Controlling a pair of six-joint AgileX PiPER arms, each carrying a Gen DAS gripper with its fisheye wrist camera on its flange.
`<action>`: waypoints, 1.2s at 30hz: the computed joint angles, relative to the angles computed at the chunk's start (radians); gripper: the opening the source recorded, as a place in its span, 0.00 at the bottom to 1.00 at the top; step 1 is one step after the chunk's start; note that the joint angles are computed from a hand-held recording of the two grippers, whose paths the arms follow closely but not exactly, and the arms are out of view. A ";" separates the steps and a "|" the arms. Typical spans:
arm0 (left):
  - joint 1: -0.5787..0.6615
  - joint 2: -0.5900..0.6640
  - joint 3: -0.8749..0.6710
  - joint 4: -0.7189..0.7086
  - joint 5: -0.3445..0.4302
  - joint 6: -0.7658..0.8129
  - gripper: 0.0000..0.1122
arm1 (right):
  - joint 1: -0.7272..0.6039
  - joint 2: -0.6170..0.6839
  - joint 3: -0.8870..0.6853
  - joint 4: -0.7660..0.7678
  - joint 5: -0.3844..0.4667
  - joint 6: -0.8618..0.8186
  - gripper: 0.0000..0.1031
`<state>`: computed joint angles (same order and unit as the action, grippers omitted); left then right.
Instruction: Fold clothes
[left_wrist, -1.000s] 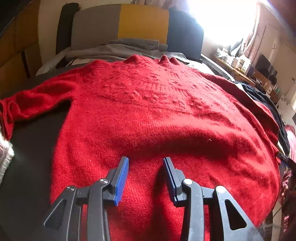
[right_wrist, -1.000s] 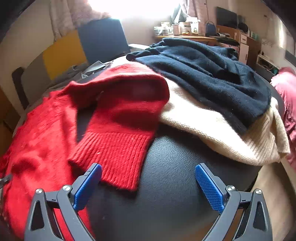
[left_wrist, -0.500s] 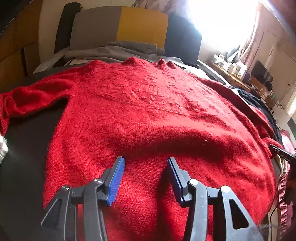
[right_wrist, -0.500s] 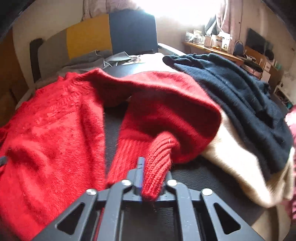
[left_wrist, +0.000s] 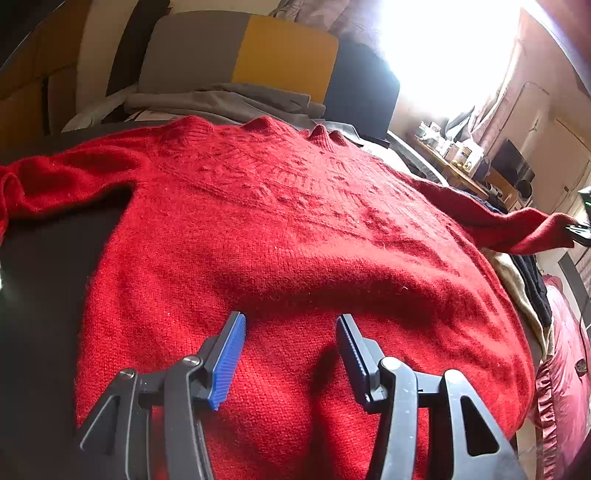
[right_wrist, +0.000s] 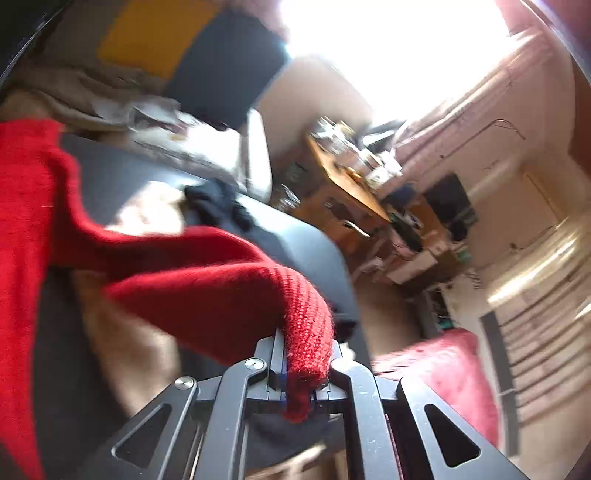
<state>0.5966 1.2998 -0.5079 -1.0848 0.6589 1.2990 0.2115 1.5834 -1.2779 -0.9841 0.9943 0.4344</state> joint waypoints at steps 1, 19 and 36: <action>-0.008 -0.004 0.002 0.006 -0.009 -0.009 0.46 | -0.031 0.064 -0.055 -0.023 0.019 -0.022 0.07; -0.518 0.253 -0.586 0.366 -0.063 -0.470 0.46 | -0.010 0.106 -0.020 0.372 -0.347 -0.226 0.81; -0.658 0.893 -1.260 0.643 -0.046 -0.779 0.49 | 0.021 0.645 -0.310 1.011 -0.628 -0.450 1.00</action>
